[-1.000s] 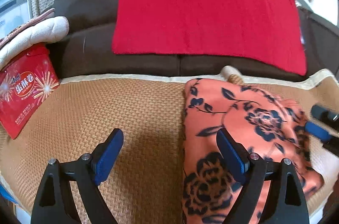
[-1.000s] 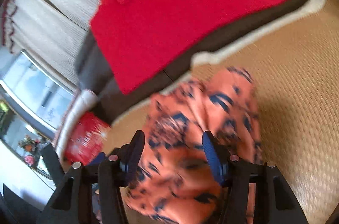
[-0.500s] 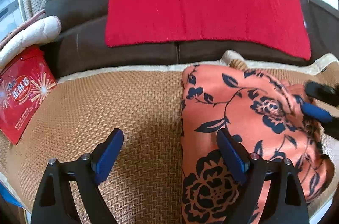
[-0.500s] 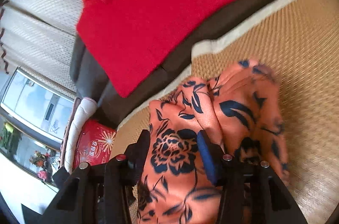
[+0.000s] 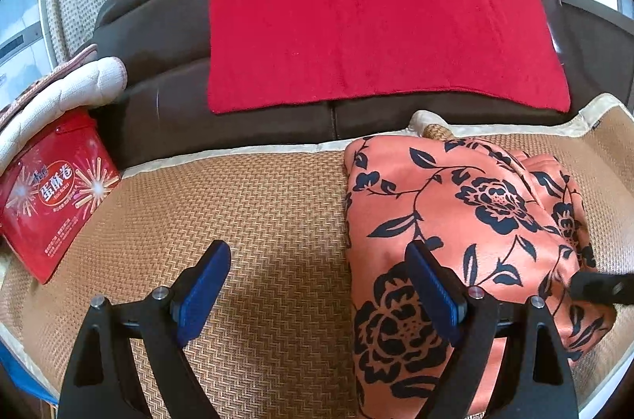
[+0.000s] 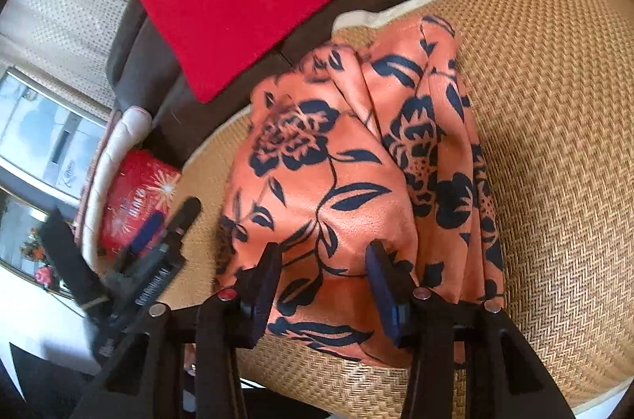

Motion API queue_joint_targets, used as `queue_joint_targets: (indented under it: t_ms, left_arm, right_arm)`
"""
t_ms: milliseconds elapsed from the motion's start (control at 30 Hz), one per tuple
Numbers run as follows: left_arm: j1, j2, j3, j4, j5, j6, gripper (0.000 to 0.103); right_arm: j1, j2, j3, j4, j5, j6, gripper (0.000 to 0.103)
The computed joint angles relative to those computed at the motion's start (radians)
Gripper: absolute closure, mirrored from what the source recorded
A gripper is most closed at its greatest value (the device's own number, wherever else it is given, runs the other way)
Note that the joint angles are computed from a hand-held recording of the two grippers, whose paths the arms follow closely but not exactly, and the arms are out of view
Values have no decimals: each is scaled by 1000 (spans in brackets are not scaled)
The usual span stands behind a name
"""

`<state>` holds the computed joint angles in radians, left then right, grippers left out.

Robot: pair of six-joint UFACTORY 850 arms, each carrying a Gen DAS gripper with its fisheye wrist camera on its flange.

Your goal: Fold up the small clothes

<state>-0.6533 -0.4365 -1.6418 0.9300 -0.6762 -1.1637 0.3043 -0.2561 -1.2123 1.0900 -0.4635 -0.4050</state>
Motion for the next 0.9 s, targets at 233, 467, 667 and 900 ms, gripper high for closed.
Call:
queue_joint_targets:
  t_ms: [233,467,667,900]
  left_arm:
    - [14,-7,-7,-20,12,4,13]
    - [18,-14,-20,-70,44,39,13]
    - [24,-19,-30,-178,99,113,13]
    - [37,-34,-49,-311,131,215,13]
  right_arm:
    - [-58,82,79,420,75,-386,32]
    - [-117,65,81,350,113,-270,29]
    - [-140,60,92,468,86,-409,29]
    - [-143,23,78,522,61,-467,29]
